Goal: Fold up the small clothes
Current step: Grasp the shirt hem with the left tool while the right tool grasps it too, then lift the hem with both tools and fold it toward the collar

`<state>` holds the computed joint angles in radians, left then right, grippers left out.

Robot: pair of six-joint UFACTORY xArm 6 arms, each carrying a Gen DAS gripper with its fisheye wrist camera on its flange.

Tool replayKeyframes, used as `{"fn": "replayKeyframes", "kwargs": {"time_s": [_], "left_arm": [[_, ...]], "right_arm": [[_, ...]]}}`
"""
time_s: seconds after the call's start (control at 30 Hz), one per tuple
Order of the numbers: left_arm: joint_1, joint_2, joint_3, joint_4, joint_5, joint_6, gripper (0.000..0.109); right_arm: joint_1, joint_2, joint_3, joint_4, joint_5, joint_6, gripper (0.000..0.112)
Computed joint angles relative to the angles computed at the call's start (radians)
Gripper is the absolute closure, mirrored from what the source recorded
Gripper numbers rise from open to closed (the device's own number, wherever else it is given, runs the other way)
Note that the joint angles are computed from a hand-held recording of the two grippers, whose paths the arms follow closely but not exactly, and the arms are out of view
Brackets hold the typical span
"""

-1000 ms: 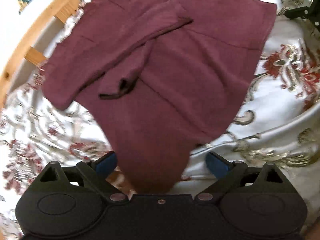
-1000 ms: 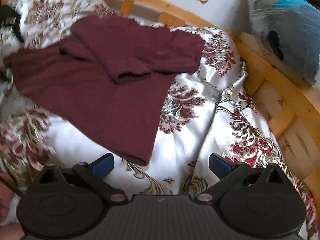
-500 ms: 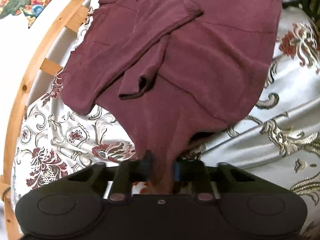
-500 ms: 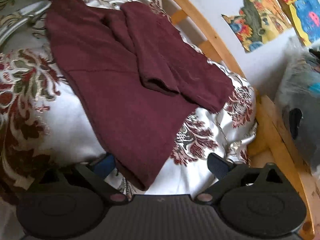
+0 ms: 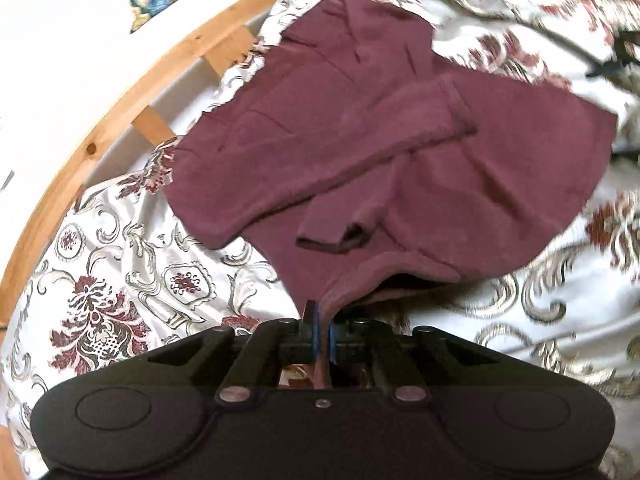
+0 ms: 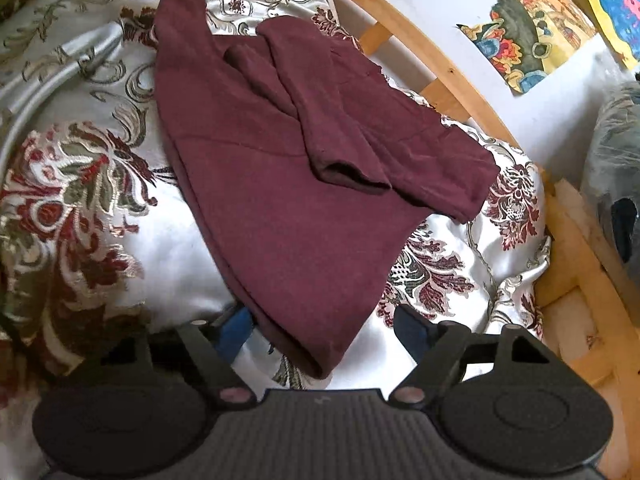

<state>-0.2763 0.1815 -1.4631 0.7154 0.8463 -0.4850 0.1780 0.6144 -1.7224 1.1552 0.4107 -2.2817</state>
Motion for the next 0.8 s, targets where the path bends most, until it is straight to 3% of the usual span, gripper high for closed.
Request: {"fn": "replayKeyframes", "kwargs": {"time_s": [0.07,0.1,0.13,0.17,0.2,0.4,0.53,0.8], "left_arm": [[0.005,-0.003,-0.011,-0.009,0.001,-0.014,0.104],[0.008,-0.008,-0.013,-0.011,0.001,-0.020,0.104],[0.011,-0.013,-0.011,-0.013,0.000,-0.022,0.104],[0.011,-0.018,-0.009,-0.019,0.001,-0.020,0.104],[0.009,-0.024,-0.005,-0.028,0.003,-0.016,0.104],[-0.017,-0.072,0.042,-0.050,0.014,0.018,0.105],[-0.046,-0.138,0.096,-0.087,0.016,-0.052,0.105],[-0.131,-0.347,0.257,-0.150,-0.022,-0.182,0.105]], "right_arm": [[-0.002,0.009,-0.009,0.039,0.002,-0.050,0.030],[-0.004,0.013,-0.015,0.043,0.010,-0.051,0.038],[-0.008,0.013,-0.017,0.029,0.024,-0.035,0.052],[-0.013,0.011,-0.016,0.000,0.042,-0.004,0.094],[-0.009,0.010,-0.010,0.001,0.026,-0.003,0.101],[-0.036,-0.048,0.024,0.137,0.056,-0.011,0.103],[-0.068,-0.132,0.056,0.147,0.096,0.124,0.103],[-0.182,-0.332,0.182,-0.060,0.253,0.457,0.103]]}}
